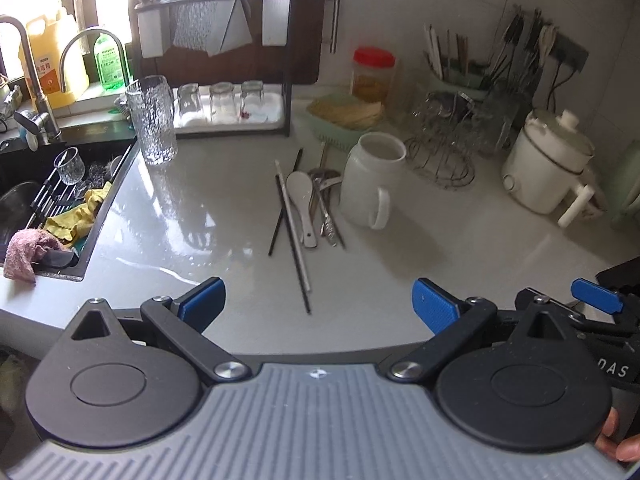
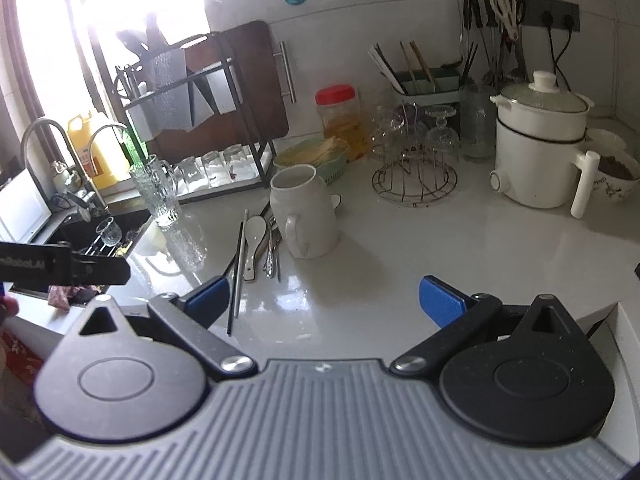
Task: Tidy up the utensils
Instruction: 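Close the right tool around the white Starbucks mug while the left tool approaches the utensils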
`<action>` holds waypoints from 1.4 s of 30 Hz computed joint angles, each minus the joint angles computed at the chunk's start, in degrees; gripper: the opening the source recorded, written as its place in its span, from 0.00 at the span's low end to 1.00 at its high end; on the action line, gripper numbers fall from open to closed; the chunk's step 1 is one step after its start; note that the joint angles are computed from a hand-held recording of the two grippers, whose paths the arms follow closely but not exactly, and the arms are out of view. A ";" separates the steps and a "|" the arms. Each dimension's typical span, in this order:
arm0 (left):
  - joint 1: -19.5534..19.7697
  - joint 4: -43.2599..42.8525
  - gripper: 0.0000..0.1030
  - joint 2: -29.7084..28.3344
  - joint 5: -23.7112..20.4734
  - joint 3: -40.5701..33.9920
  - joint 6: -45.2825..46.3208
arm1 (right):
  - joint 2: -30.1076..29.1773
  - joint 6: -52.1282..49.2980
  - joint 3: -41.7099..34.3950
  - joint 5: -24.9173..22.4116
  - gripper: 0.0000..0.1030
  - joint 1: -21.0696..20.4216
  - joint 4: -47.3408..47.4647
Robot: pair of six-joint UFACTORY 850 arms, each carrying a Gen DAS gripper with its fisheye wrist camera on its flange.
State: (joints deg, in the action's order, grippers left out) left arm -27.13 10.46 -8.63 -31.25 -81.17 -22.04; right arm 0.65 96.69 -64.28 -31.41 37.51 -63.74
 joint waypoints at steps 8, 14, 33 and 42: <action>0.94 -0.34 0.98 -3.12 0.37 -0.96 1.40 | -1.42 -2.22 0.13 3.81 1.00 -1.92 1.87; 1.01 4.34 0.98 -6.50 3.44 -0.76 -2.23 | -3.54 1.37 0.72 6.73 0.95 -3.28 -2.31; 3.55 -3.50 0.98 -12.76 9.85 -1.60 5.33 | -8.23 19.74 2.19 10.06 0.95 -5.04 -21.95; 5.02 -7.19 0.98 -15.80 4.71 -6.27 10.07 | -9.76 19.42 -0.31 10.45 0.96 -5.49 -21.83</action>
